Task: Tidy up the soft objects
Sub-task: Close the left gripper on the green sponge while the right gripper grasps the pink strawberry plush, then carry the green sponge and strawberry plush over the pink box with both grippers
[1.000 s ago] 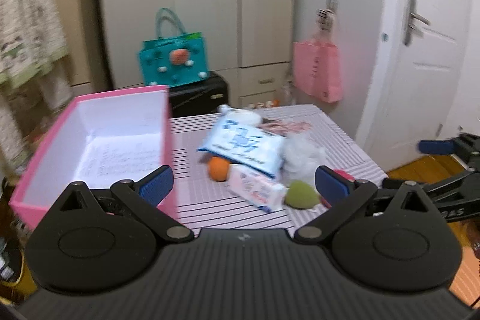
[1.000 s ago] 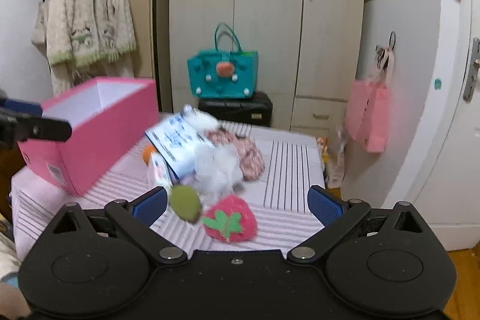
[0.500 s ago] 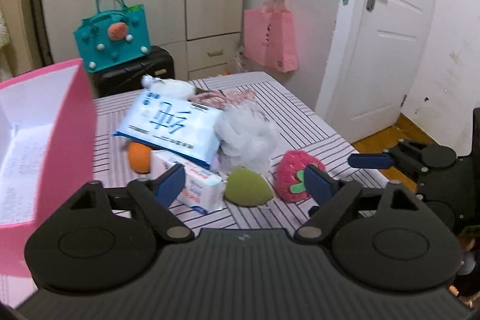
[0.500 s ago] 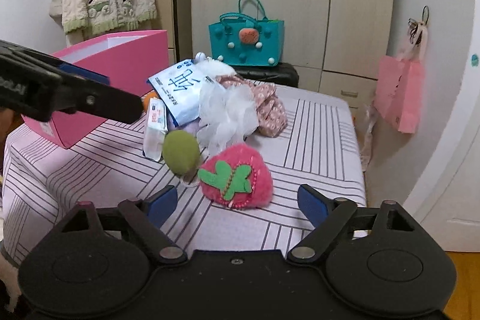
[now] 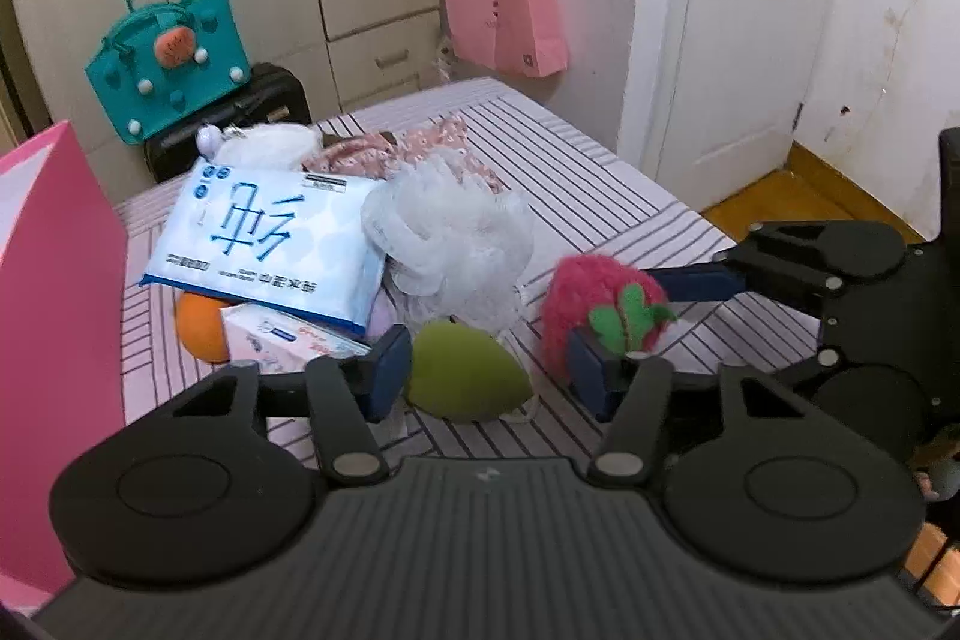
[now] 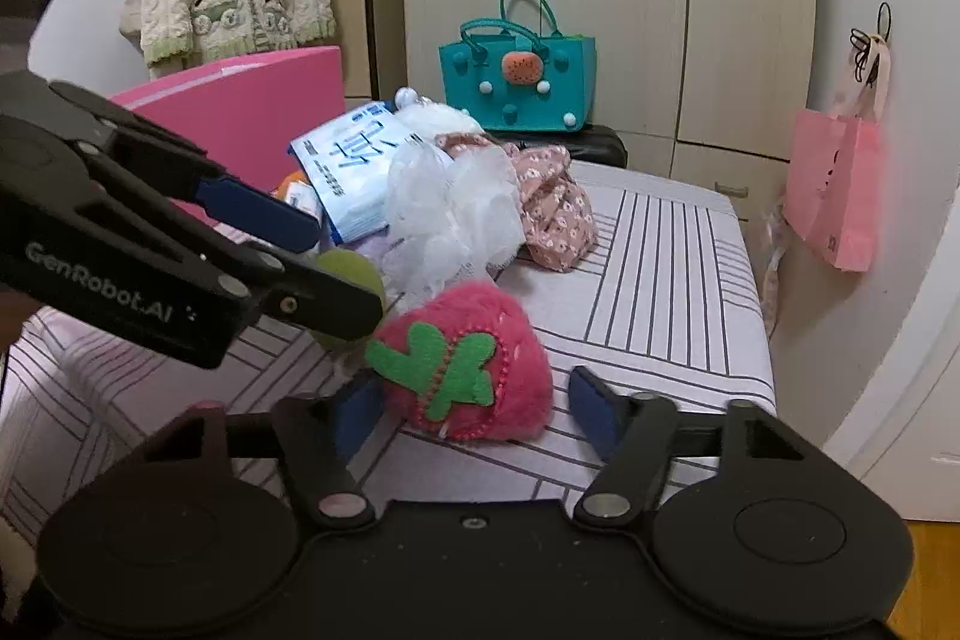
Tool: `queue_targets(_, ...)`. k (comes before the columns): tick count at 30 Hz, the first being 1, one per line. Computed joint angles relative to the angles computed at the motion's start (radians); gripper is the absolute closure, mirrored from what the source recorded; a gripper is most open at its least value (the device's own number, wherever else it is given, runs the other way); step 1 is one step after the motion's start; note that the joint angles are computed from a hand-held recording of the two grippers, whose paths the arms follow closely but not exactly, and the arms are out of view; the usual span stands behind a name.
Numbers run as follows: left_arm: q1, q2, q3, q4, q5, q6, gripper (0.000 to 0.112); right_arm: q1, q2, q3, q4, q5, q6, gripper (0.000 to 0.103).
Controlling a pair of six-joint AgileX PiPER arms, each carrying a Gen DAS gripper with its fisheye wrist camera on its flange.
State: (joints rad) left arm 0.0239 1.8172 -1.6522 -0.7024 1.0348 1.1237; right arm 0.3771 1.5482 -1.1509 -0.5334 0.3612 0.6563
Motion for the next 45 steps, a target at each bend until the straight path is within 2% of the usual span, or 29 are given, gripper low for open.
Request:
queue_targets(7, -0.016, 0.059, -0.119, 0.085, 0.068, -0.134, 0.064, -0.046, -0.024, 0.019, 0.216, -0.046, -0.246, 0.053)
queue_targets(13, -0.033, 0.057, -0.121, 0.120, 0.057, -0.167, 0.057, -0.054, -0.059, 0.011, 0.282, 0.034, -0.359, 0.056)
queue_targets(15, -0.039, 0.066, -0.138, 0.135, 0.059, -0.204, 0.056, -0.076, -0.071, 0.010, 0.390, 0.057, -0.476, 0.055)
queue_targets(18, -0.039, 0.074, -0.152, 0.147, 0.069, -0.228, 0.054, -0.078, -0.067, 0.006, 0.356, 0.063, -0.453, 0.045)
queue_targets(20, -0.036, 0.076, -0.155, 0.145, 0.073, -0.229, 0.052, -0.079, -0.057, -0.007, 0.346, 0.065, -0.457, 0.031)
queue_targets(25, -0.033, 0.080, -0.149, 0.143, 0.052, -0.260, 0.051, -0.091, -0.024, -0.043, 0.397, 0.066, -0.567, 0.031)
queue_targets(27, -0.031, 0.082, -0.146, 0.137, 0.046, -0.262, 0.051, -0.097, -0.007, -0.058, 0.400, 0.071, -0.574, 0.032)
queue_targets(29, -0.032, 0.076, -0.128, 0.139, 0.025, -0.267, 0.051, -0.114, -0.001, -0.058, 0.469, 0.061, -0.624, 0.048)
queue_targets(31, -0.033, 0.067, -0.105, 0.144, 0.000, -0.264, 0.051, -0.129, 0.001, -0.053, 0.535, 0.052, -0.654, 0.050)
queue_targets(34, -0.030, 0.058, -0.071, 0.137, -0.042, -0.264, 0.054, -0.131, 0.001, -0.050, 0.538, 0.053, -0.610, 0.052)
queue_targets(36, -0.026, 0.050, -0.049, 0.127, -0.071, -0.250, 0.061, -0.126, -0.003, -0.046, 0.524, 0.045, -0.565, 0.052)
queue_targets(38, -0.030, 0.037, -0.025, 0.141, -0.108, -0.243, 0.075, -0.122, -0.004, -0.048, 0.526, 0.047, -0.546, 0.052)
queue_targets(39, -0.031, 0.032, -0.014, 0.145, -0.128, -0.237, 0.075, -0.117, -0.004, -0.051, 0.514, 0.050, -0.528, 0.052)
queue_targets(45, 0.001, 0.047, -0.049, 0.096, -0.067, -0.223, 0.077, -0.087, -0.010, -0.077, 0.433, 0.081, -0.416, 0.052)
